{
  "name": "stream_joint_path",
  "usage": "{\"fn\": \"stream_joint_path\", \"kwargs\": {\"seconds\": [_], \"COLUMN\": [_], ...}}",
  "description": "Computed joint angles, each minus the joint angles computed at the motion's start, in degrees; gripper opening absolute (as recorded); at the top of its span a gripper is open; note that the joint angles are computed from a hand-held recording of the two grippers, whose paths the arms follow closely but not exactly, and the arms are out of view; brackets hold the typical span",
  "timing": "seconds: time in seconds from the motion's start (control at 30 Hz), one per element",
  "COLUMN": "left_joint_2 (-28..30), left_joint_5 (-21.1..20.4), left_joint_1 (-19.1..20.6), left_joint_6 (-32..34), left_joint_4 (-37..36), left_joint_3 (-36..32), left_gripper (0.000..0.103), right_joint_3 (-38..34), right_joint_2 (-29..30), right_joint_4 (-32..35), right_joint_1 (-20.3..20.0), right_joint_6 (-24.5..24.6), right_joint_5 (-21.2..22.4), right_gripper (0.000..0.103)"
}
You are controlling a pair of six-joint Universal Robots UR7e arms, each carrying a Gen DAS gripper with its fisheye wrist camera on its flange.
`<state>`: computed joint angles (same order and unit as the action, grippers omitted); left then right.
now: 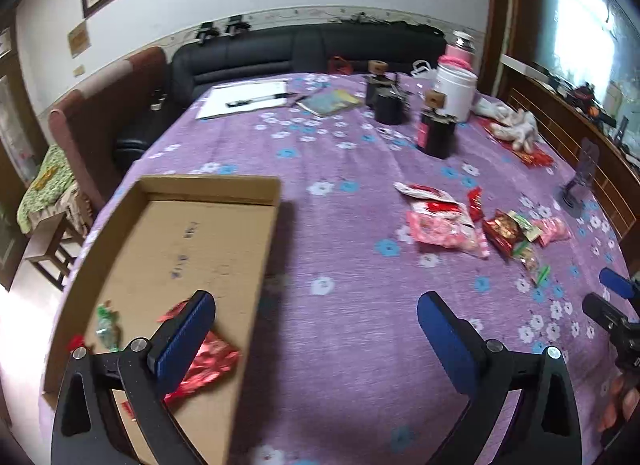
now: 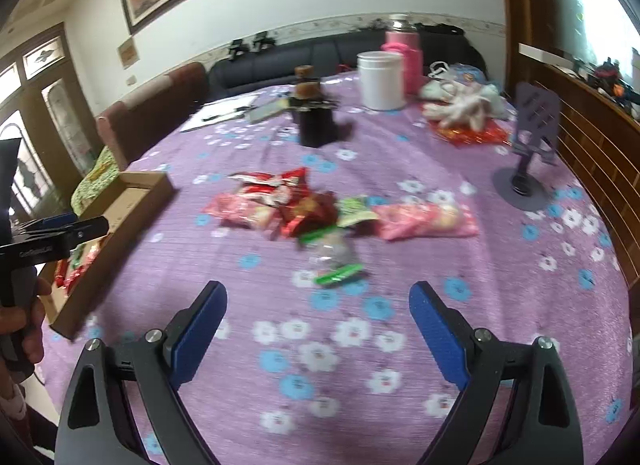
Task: Organize snacks
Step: 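Move both open tools back toward the snack pile, then grasp the clear green-edged packet with the right tool while the left tool grasps the pink cartoon bag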
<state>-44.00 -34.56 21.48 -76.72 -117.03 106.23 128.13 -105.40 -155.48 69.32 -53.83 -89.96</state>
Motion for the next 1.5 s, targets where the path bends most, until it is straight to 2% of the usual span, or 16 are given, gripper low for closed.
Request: {"fn": "stream_joint_path", "kwargs": {"seconds": [0.13,0.2,0.43,0.53,0.7,0.83,1.0,1.17,1.27,1.4,1.5], "left_joint_2": [3.0,5.0,10.4,13.0,15.3,16.7,18.0,16.6,16.5,15.5,15.3], "left_joint_5": [-0.4,-0.9,-2.8,-5.4,-11.4,-14.8,-17.5,-20.6,-20.9,-22.2,-20.5], "left_joint_1": [0.7,1.5,5.0,6.7,9.0,10.7,12.4,12.2,11.7,12.3,12.5], "left_joint_6": [9.4,17.0,39.5,48.4,57.2,60.4,58.8,57.5,56.2,51.9,51.7], "left_joint_4": [-7.2,-11.7,-22.9,-26.9,-30.1,-27.6,-20.3,-21.6,-20.4,-20.9,-22.1], "left_joint_3": [-1.3,-2.5,-8.4,-11.6,-15.2,-18.0,-20.8,-18.8,-18.4,-18.2,-18.1], "left_gripper": [0.102,0.102,0.102,0.102,0.102,0.100,0.094,0.093,0.093,0.093,0.093], "right_joint_3": [-1.0,-1.5,-5.7,-7.5,-9.3,-10.5,-11.0,-11.3,-11.5,-12.3,-12.4], "right_joint_2": [1.0,1.8,5.6,7.5,9.9,11.1,11.4,11.4,11.7,13.2,14.2], "right_joint_4": [-0.7,-0.8,5.1,7.5,9.6,10.7,11.5,11.5,11.8,11.7,11.1], "right_joint_1": [-1.0,-1.2,0.1,0.9,1.5,1.5,1.2,1.0,1.2,2.1,2.5], "right_joint_6": [-2.0,-3.9,-8.4,-9.3,-9.5,-8.7,-8.8,-8.7,-8.4,-7.1,-6.6], "right_joint_5": [0.1,0.3,0.7,0.4,0.5,0.6,1.0,1.3,1.3,-0.5,-1.9], "right_gripper": [0.092,0.092,0.092,0.092,0.092,0.092,0.092,0.090,0.082,0.063,0.062]}}
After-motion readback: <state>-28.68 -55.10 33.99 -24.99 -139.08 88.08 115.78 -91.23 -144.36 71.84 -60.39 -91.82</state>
